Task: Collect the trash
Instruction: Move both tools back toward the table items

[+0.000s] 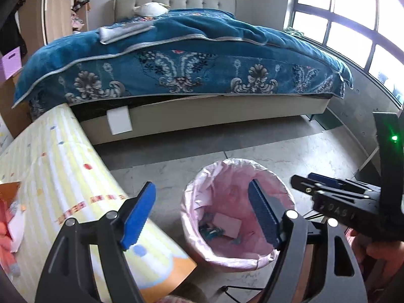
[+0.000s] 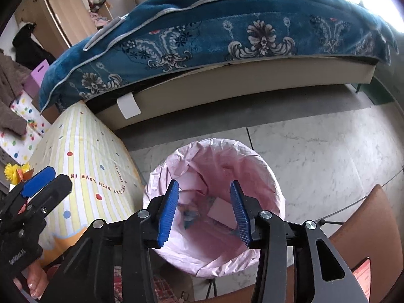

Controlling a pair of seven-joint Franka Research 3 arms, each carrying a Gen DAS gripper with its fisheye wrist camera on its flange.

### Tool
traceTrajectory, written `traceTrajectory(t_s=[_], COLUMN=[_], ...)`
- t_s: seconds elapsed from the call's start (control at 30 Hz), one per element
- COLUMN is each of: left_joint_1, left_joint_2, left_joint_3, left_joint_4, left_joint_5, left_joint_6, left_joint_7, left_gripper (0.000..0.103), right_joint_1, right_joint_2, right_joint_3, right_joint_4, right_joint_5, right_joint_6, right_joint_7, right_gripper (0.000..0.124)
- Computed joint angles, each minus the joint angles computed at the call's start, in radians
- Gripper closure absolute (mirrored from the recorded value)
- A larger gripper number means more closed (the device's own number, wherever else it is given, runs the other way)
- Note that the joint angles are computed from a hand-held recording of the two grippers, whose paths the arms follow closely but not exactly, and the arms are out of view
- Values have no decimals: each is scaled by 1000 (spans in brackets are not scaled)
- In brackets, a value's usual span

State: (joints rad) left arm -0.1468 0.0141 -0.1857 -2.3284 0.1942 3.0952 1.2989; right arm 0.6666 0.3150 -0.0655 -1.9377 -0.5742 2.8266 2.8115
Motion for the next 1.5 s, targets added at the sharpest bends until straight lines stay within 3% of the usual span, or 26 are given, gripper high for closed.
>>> traceTrajectory(t_s=[0.13, 0.33, 0.57, 0.73, 0.83, 1.07, 1.17, 1.4, 1.5], left_joint_1=[43, 124, 227, 283, 376, 599, 656, 628, 580], left_joint_2=[-92, -257, -492, -620, -656, -584, -503, -343, -315], left_joint_3=[1, -22, -14, 38, 19, -49, -65, -17, 32], left_joint_4=[-74, -202, -379, -465, -486, -434, -375, -250, -224], left_joint_5=[201, 301, 328, 301, 306, 375, 426, 518, 513], left_joint_6=[7, 3, -24, -66, -92, -105, -110, -130, -185], left_joint_7=[-173, -267, -295, -277, -295, -419, -476, -558, -554], left_gripper=[28, 26, 26, 22, 20, 20, 20, 20, 20], right_joint_1=[15, 19, 58, 113, 150, 218, 234, 259, 268], right_joint_2=[-31, -59, -15, 70, 128, 287, 371, 575, 657], right_joint_3=[5, 62, 114, 129, 123, 106, 100, 78, 64], right_joint_4=[-16, -9, 94, 239, 342, 611, 749, 1089, 1230], right_joint_5=[-34, -62, -30, 36, 71, 173, 225, 339, 373], right_joint_6=[-17, -38, -45, -77, -111, -200, -246, -382, -447], right_joint_7=[20, -4, -120, -266, -346, -513, -582, -708, -738], right_gripper=[80, 80, 80, 75, 75, 75, 75, 75, 75])
